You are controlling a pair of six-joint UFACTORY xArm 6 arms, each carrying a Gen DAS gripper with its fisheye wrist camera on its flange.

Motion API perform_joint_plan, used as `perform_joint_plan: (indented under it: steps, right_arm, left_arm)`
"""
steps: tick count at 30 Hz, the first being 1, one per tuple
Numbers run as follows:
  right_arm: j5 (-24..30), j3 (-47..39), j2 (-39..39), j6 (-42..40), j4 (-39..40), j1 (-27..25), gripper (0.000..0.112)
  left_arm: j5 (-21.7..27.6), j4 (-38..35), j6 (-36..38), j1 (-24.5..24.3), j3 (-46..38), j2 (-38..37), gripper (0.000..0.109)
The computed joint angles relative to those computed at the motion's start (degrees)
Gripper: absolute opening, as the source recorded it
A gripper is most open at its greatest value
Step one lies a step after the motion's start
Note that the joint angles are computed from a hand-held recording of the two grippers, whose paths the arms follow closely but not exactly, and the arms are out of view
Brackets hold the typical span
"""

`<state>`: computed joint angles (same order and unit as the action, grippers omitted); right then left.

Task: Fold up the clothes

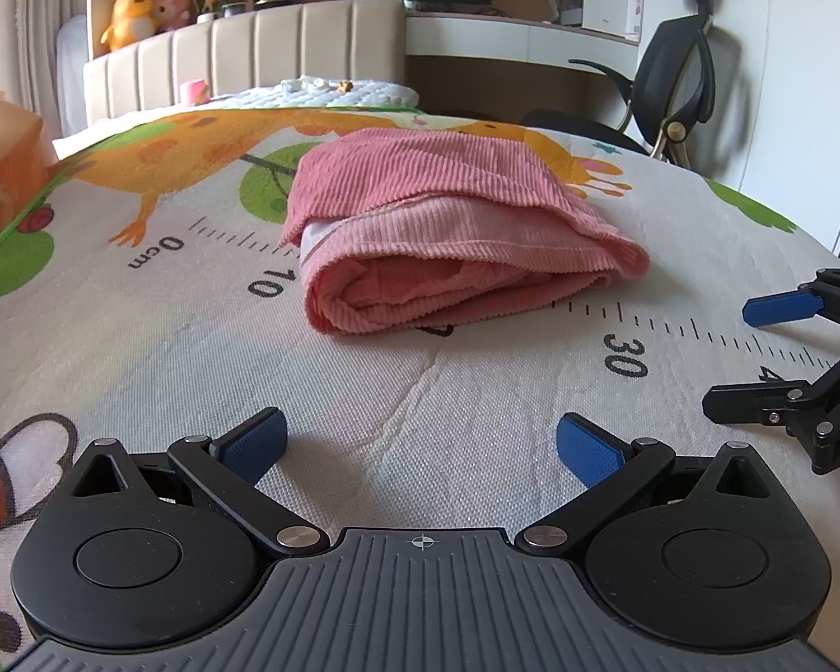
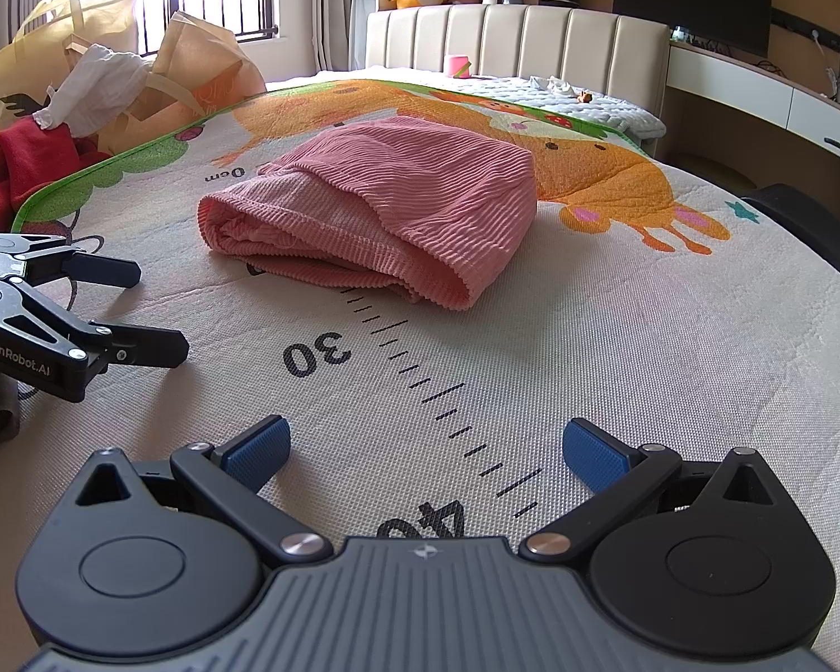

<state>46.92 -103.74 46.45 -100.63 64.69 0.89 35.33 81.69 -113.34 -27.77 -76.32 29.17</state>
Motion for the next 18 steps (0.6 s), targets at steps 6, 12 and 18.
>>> perform_joint_plan:
  steps: [6, 12, 18]
  right_arm:
    - [0.24, -0.1, 0.09, 0.26, 0.09, -0.03, 0.103]
    - [0.37, -0.29, 0.2, 0.34, 0.07, -0.09, 0.103]
    - [0.5, -0.52, 0.37, 0.36, 0.02, -0.16, 0.103]
  left_arm:
    - [0.25, -0.18, 0.32, -0.11, -0.1, 0.08, 0.103]
    - [0.85, -0.49, 0.71, -0.34, -0.47, 0.39, 0.103]
    - [0.87, -0.13, 0.16, -0.35, -0.44, 0.4, 0.103]
